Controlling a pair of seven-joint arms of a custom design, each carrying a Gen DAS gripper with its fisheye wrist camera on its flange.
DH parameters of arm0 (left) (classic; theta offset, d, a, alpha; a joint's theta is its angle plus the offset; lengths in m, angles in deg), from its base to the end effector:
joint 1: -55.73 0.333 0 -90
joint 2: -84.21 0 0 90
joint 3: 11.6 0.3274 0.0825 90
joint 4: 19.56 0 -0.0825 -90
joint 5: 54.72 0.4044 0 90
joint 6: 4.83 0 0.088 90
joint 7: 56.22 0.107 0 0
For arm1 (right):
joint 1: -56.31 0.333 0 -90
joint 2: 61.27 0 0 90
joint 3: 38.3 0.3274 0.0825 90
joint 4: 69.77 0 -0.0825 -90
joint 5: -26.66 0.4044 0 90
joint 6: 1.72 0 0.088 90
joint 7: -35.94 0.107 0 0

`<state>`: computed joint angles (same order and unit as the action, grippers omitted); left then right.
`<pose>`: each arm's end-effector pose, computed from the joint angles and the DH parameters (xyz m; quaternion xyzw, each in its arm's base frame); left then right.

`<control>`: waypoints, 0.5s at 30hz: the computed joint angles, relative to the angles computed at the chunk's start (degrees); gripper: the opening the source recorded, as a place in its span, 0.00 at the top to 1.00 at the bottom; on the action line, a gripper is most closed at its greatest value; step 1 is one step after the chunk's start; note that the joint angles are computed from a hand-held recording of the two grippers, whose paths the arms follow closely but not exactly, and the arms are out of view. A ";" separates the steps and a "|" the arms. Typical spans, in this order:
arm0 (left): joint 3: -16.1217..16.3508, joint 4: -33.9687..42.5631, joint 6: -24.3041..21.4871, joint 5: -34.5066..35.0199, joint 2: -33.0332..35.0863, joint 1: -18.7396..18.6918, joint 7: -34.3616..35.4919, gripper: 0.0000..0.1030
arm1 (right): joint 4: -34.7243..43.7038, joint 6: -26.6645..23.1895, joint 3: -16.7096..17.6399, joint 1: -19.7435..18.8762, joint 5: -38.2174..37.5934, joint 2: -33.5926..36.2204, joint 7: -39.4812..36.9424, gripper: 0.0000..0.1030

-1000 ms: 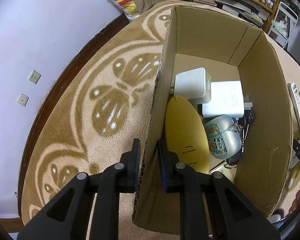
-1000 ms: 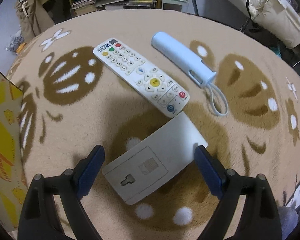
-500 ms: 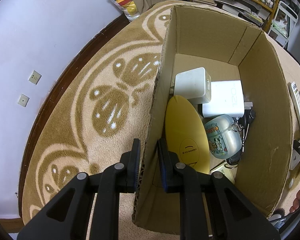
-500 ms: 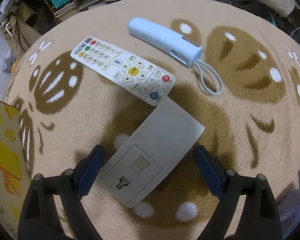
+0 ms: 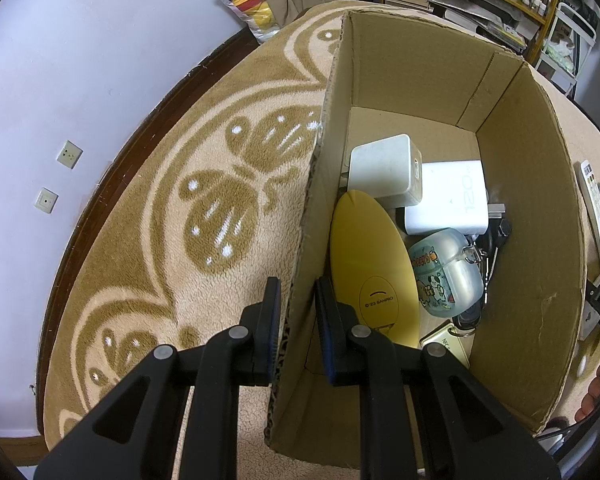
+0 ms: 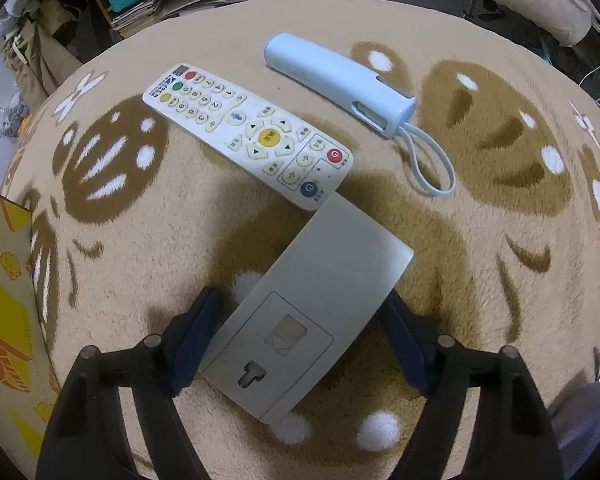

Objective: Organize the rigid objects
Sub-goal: 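Move the right tool to the white socket plate and grasp it, then lift the white socket plate with the right tool and carry it over the box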

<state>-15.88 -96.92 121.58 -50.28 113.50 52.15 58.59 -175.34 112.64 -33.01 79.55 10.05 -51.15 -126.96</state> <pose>0.7568 -0.0894 0.4712 -0.4641 0.8687 -0.0884 0.1488 0.5590 0.2811 0.4333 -0.1588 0.9796 -0.1174 0.0378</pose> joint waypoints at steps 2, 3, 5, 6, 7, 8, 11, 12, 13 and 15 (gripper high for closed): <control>0.01 -0.03 0.04 -0.01 0.00 0.01 0.03 0.83 | 0.41 -0.49 0.08 0.20 -0.11 0.14 0.25 0.21; 0.02 -0.03 0.04 -0.01 0.00 0.00 0.03 0.83 | 0.49 -0.51 0.08 0.28 -0.21 0.14 0.42 0.22; 0.02 0.00 0.01 -0.03 0.01 0.00 0.01 0.83 | 0.53 -0.68 0.14 0.43 -0.33 -0.10 0.70 0.30; 0.02 0.00 0.01 -0.03 0.01 0.00 0.01 0.83 | 0.48 -0.62 0.14 0.46 -0.38 -0.19 0.85 0.32; 0.03 -0.05 0.05 -0.01 -0.01 -0.01 0.03 0.83 | 0.46 -0.60 0.15 0.48 -0.41 -0.26 0.95 0.34; 0.03 -0.05 0.05 -0.01 -0.01 -0.01 0.03 0.83 | 0.38 -0.60 0.14 0.45 -0.35 -0.41 0.96 0.35; 0.04 -0.12 0.09 0.03 -0.07 -0.02 0.04 0.83 | 0.00 -0.39 0.23 0.40 -0.23 -0.99 0.87 0.37; 0.02 -0.09 0.04 -0.03 -0.06 -0.01 0.03 0.83 | -0.03 -0.52 0.23 0.37 -0.25 -1.09 0.84 0.39; 0.01 -0.09 -0.03 -0.07 -0.09 0.00 0.03 0.83 | -0.04 -0.53 0.26 0.39 -0.38 -1.24 0.83 0.43; 0.02 -0.12 0.05 -0.02 -0.08 -0.02 0.03 0.83 | -0.34 -0.36 0.33 0.33 -0.51 -1.78 0.33 0.48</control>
<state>-15.85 -97.05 121.62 -50.30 113.42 52.13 58.63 -175.67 112.28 -32.67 79.87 9.53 -52.94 -126.63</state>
